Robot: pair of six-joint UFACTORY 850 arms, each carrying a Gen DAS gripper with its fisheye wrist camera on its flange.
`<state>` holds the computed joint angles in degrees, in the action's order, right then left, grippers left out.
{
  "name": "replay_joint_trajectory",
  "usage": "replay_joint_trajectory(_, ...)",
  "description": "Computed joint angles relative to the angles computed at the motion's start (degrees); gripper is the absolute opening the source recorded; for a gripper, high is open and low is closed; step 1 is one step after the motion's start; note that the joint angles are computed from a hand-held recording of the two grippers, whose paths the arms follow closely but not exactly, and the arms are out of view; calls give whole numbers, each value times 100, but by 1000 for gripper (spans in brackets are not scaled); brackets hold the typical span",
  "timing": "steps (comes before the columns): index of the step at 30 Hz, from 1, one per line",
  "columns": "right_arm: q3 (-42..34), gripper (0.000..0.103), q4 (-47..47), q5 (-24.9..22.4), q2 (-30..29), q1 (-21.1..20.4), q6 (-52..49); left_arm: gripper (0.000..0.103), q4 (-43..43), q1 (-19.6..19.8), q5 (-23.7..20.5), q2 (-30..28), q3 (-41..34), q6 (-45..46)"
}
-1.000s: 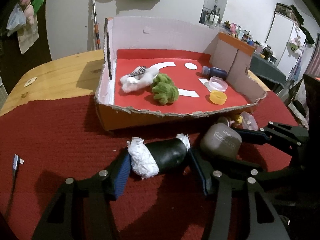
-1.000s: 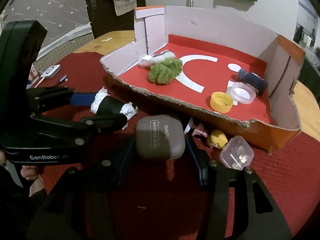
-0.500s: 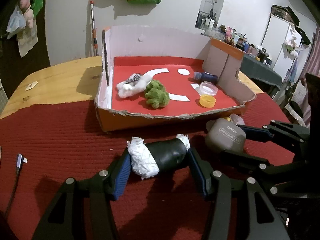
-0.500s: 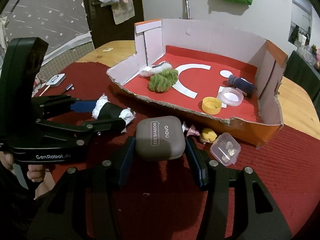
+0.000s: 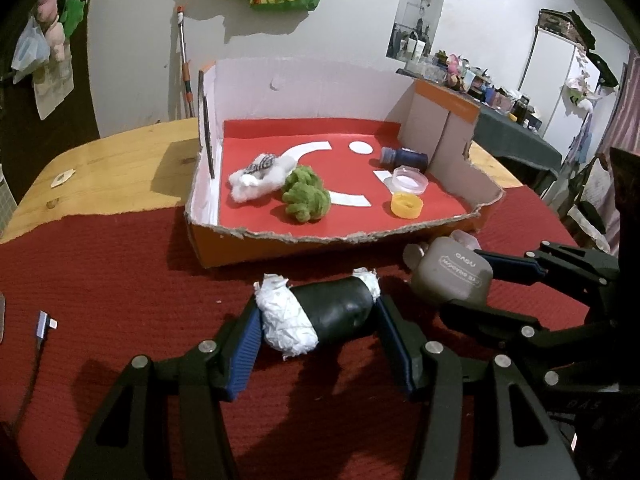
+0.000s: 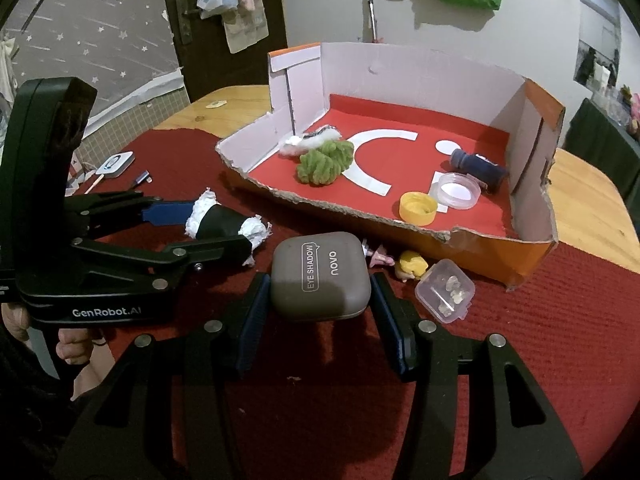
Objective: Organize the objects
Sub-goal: 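Carry the black-and-white roll and grey case with both tools into the box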
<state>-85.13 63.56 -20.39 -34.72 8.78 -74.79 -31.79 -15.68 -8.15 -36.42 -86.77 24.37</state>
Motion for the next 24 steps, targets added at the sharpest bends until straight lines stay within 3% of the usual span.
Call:
replay_joint_trajectory(14,-179,49,340,-307,79,-148,-289,58,70,-10,-40,-2,-322,212)
replay_joint_trajectory(24,-830,49,-459,-347,-295,-212,584,58,630,42,-671,-512,-1192,-193)
